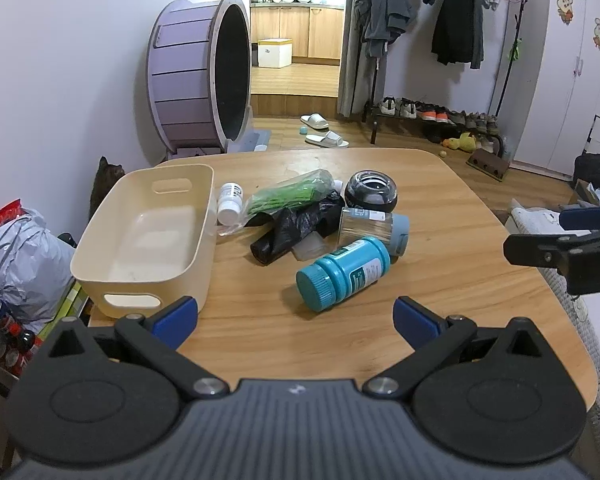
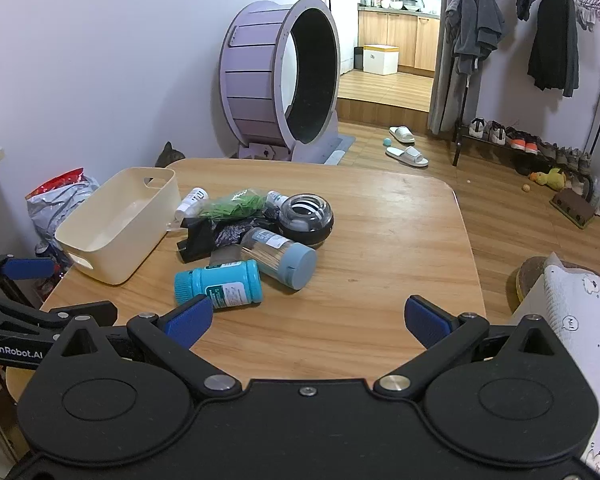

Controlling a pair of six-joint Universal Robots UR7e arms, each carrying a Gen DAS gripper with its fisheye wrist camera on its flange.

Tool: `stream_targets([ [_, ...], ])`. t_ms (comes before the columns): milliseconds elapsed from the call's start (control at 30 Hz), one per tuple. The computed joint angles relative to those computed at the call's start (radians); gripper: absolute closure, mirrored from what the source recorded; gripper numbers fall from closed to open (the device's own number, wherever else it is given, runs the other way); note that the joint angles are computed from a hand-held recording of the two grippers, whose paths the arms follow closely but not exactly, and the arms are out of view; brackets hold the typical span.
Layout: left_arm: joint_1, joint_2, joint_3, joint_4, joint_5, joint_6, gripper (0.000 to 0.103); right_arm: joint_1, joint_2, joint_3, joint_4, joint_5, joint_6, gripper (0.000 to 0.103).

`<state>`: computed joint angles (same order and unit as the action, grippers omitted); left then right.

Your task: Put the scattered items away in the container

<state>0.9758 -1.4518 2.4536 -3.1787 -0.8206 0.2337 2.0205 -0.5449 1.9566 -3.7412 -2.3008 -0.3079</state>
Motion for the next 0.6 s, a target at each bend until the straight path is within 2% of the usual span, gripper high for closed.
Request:
stream_targets([
  [267,0.007,0.001,-0.002,-0.015,-0.011,0.013,0.000,-0.001,0.003,0.003,-0.029,0.012,-0.023,0.000],
  [367,0.006,0.016,-0.012,-0.012,-0.003,0.016,0.000,-0.001,0.003,-0.001,-0.018,0.006,-0.021,0.000],
  [433,0.006,0.018,-0.013,-0.013,-0.004,0.019,0.000,-0.002,0.023,-0.048,0.032,-0.012,-0.011,0.000],
  [600,0.001,0.008,-0.008,-0.009,-0.006,0.020,0.000,0.000,0.021,-0.045,0.031,-0.016,-0.008,0.000],
])
